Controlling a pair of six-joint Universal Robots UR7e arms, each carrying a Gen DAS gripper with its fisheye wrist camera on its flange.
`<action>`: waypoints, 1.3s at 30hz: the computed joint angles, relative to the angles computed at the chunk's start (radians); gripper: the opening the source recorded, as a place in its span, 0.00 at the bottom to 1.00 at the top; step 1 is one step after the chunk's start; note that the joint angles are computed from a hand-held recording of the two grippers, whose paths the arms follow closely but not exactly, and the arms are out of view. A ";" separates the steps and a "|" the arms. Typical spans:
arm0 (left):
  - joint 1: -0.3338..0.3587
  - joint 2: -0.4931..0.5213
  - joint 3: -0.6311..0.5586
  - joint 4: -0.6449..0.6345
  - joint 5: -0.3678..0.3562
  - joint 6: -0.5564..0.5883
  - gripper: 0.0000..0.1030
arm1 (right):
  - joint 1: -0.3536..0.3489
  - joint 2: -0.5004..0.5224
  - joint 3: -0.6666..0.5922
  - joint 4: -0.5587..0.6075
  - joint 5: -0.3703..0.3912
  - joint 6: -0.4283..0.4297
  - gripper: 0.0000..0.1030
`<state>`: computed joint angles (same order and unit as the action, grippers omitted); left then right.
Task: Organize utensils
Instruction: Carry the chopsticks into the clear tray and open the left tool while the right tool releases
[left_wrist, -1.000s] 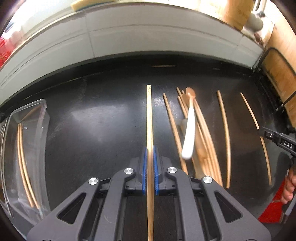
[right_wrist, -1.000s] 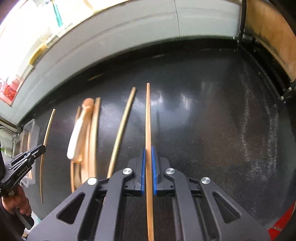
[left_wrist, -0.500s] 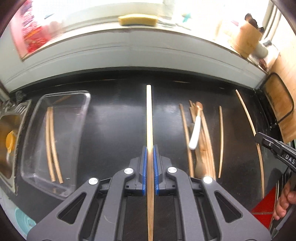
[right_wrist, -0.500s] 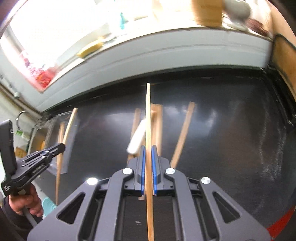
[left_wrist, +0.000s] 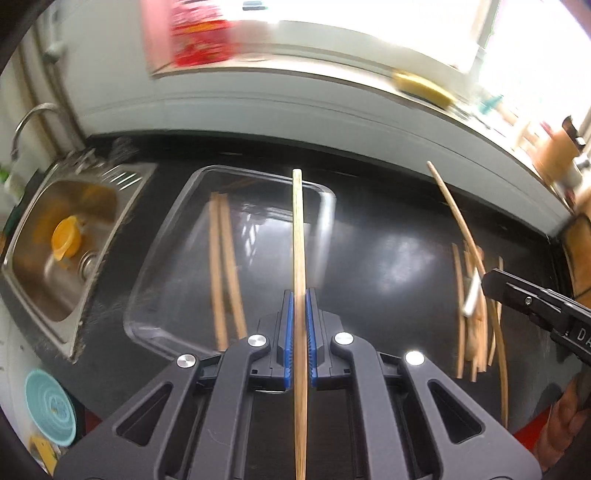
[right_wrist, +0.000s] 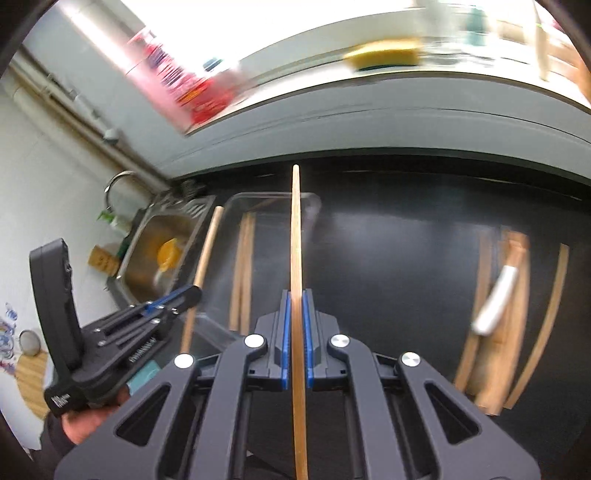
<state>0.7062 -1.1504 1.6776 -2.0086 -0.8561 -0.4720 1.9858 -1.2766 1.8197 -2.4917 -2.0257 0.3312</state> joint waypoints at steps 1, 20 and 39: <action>0.009 -0.008 -0.002 0.006 0.007 -0.001 0.06 | 0.005 0.025 -0.020 0.000 0.011 0.001 0.07; 0.199 0.071 -0.115 -0.001 -0.021 -0.003 0.06 | -0.046 0.404 -0.361 0.132 0.098 0.000 0.07; 0.262 0.175 -0.203 -0.005 -0.023 0.046 0.07 | -0.112 0.483 -0.457 0.188 0.156 -0.019 0.07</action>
<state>0.9677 -0.9752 1.4749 -2.0137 -0.8789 -0.4263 1.8739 -0.7936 1.3632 -2.3041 -1.8695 0.3118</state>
